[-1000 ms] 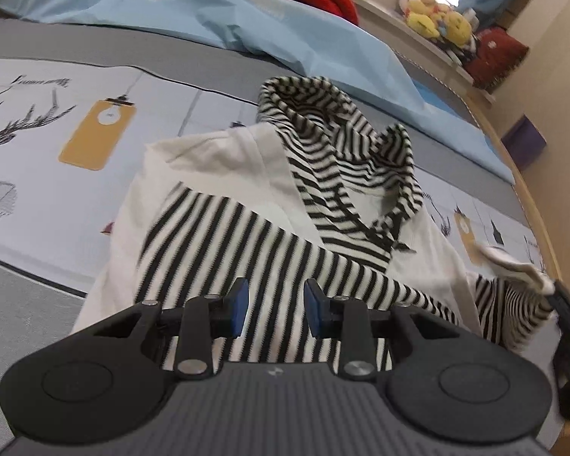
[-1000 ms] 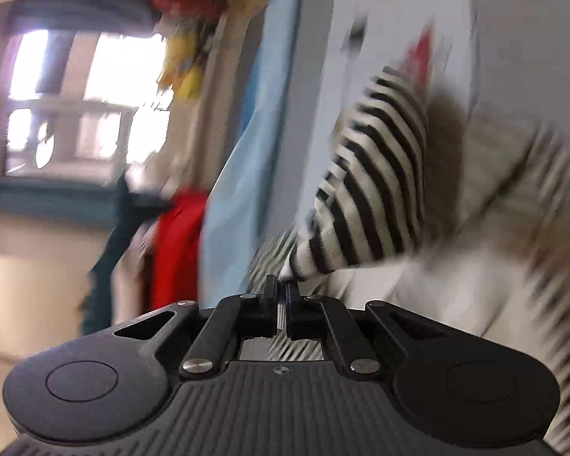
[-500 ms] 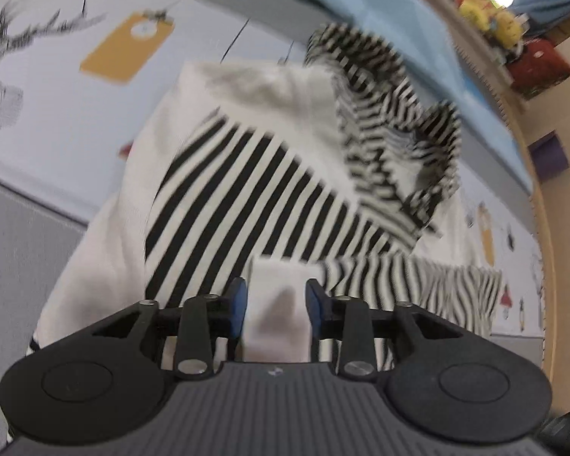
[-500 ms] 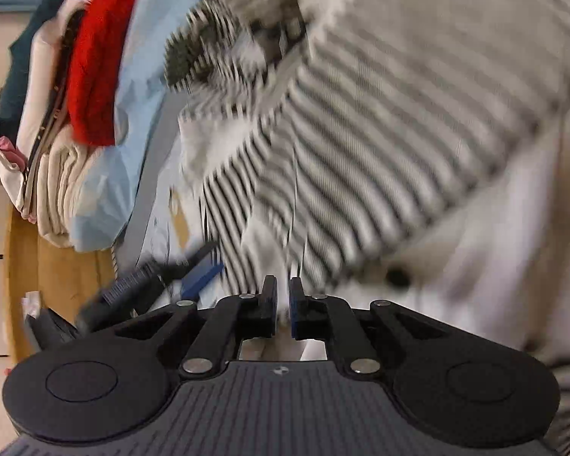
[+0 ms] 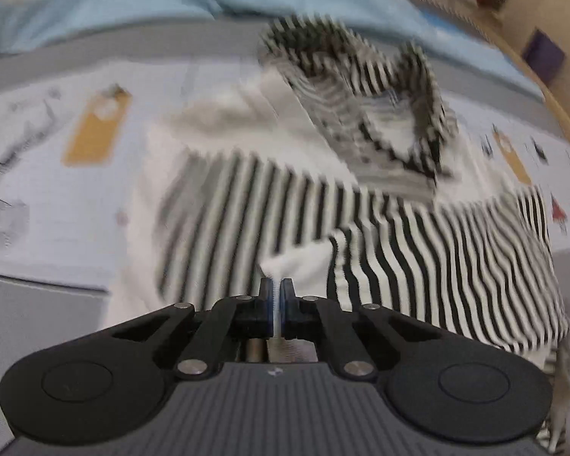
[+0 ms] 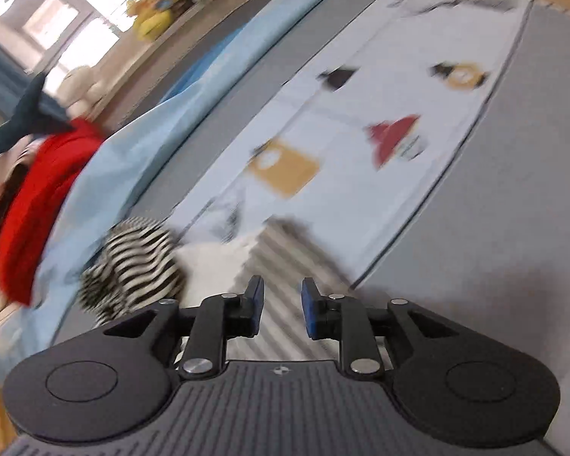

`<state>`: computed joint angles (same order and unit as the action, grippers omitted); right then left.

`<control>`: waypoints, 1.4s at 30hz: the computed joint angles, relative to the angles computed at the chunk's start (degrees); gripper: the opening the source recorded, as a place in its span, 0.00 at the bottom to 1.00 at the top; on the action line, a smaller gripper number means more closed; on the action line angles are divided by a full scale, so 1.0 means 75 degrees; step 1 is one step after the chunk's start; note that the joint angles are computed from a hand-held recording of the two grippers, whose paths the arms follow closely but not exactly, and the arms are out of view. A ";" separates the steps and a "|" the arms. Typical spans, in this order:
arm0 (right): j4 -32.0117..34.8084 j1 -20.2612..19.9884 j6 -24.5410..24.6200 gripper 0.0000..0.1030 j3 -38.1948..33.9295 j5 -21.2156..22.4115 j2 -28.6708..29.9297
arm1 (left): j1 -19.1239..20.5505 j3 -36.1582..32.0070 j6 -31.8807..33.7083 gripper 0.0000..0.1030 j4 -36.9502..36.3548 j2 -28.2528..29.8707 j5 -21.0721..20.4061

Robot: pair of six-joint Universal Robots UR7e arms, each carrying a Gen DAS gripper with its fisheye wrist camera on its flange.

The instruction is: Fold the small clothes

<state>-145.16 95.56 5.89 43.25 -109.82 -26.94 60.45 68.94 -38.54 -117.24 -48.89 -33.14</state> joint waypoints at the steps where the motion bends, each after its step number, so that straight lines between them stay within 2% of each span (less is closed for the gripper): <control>1: 0.0058 -0.0033 0.0025 0.24 -0.0067 -0.0030 0.0031 | -0.0010 0.0004 -0.0339 0.03 0.0165 -0.0054 0.0164; 3: 0.0406 -0.0104 0.0242 0.24 -0.0053 0.0056 -0.0021 | 0.0028 -0.0228 -0.1388 0.04 0.1219 -0.0032 0.0525; 6: 0.1290 -0.0209 0.0748 0.24 -0.0026 0.0429 -0.0073 | 0.0194 -0.0522 -0.2074 0.08 0.2126 0.0009 0.0096; 8: 0.2095 -0.0206 0.0894 0.24 -0.0317 0.0286 0.0097 | 0.0157 -0.0421 -0.2190 0.15 0.2077 -0.0034 0.0301; 9: 0.2330 -0.0183 0.1046 0.24 -0.0384 0.0085 0.0150 | 0.0119 -0.0293 -0.2079 0.15 0.1739 -0.0080 0.0399; 11: 0.2699 -0.0188 0.1397 0.22 -0.0492 -0.0497 0.0257 | 0.0077 0.0076 -0.1362 0.15 0.0397 -0.0203 0.0298; 12: 0.2699 -0.0222 0.1518 0.16 -0.0415 -0.0540 0.0218 | 0.0088 0.0157 -0.1079 0.15 -0.0015 -0.0225 0.0115; 14: 0.2651 -0.0215 0.1627 0.15 -0.0385 -0.0617 0.0205 | 0.0165 0.0114 -0.0923 0.15 -0.0075 -0.0201 -0.0366; 16: 0.2102 -0.0171 0.1611 0.19 -0.0045 -0.0632 0.0048 | 0.0321 -0.0162 -0.1188 0.17 0.0693 -0.0112 -0.0932; 17: 0.1929 -0.0131 0.1500 0.22 0.0043 -0.0633 0.0016 | 0.0389 -0.0242 -0.1248 0.20 0.0981 -0.0070 -0.1110; 19: 0.1785 -0.0109 0.1123 0.23 0.0051 -0.0380 0.0029 | 0.0392 -0.0172 -0.1211 0.23 0.0971 -0.0092 -0.1033; 21: 0.2028 -0.0085 0.1001 0.24 -0.0234 -0.0133 0.0185 | 0.0330 0.0035 -0.1190 0.25 0.0501 -0.0216 -0.0931; 23: 0.2098 -0.0034 0.0875 0.25 -0.0297 -0.0236 0.0262 | 0.0293 0.0184 -0.0964 0.33 -0.0032 -0.0274 -0.0822; 24: 0.2146 -0.0006 0.0836 0.27 -0.0330 -0.0286 0.0278 | 0.0296 0.0158 -0.0926 0.35 -0.0022 -0.0249 -0.0790; 27: 0.2190 0.0034 0.0716 0.29 -0.0261 -0.0281 0.0272 | 0.0406 -0.0171 -0.1247 0.37 0.0857 -0.0062 -0.1040; 30: 0.2124 0.0089 0.0667 0.29 -0.0219 -0.0357 0.0297 | 0.0343 -0.0028 -0.1114 0.37 0.0378 -0.0100 -0.0727; 34: 0.1997 0.0147 0.0531 0.29 -0.0158 -0.0107 0.0260 | 0.0106 0.0305 -0.0198 0.35 -0.1011 -0.0129 0.0044; 36: 0.1844 0.0179 0.0292 0.29 -0.0082 -0.0006 0.0219 | 0.0029 0.0372 0.0264 0.35 -0.1825 -0.0081 0.0104; 37: 0.1747 0.0201 0.0161 0.29 -0.0054 -0.0021 0.0208 | 0.0001 0.0375 0.0481 0.31 -0.2208 -0.0055 0.0045; 38: 0.1702 0.0218 0.0065 0.29 -0.0063 -0.0045 0.0209 | -0.0012 0.0300 0.0658 0.24 -0.2441 -0.0003 -0.0008; 39: 0.1673 0.0227 0.0025 0.29 -0.0072 -0.0046 0.0201 | -0.0017 0.0119 0.0885 0.22 -0.2634 0.0116 -0.0012; 42: 0.1559 0.0219 -0.0045 0.28 -0.0125 0.0079 0.0183 | 0.0001 -0.0922 0.1763 0.20 -0.2984 0.0733 0.0226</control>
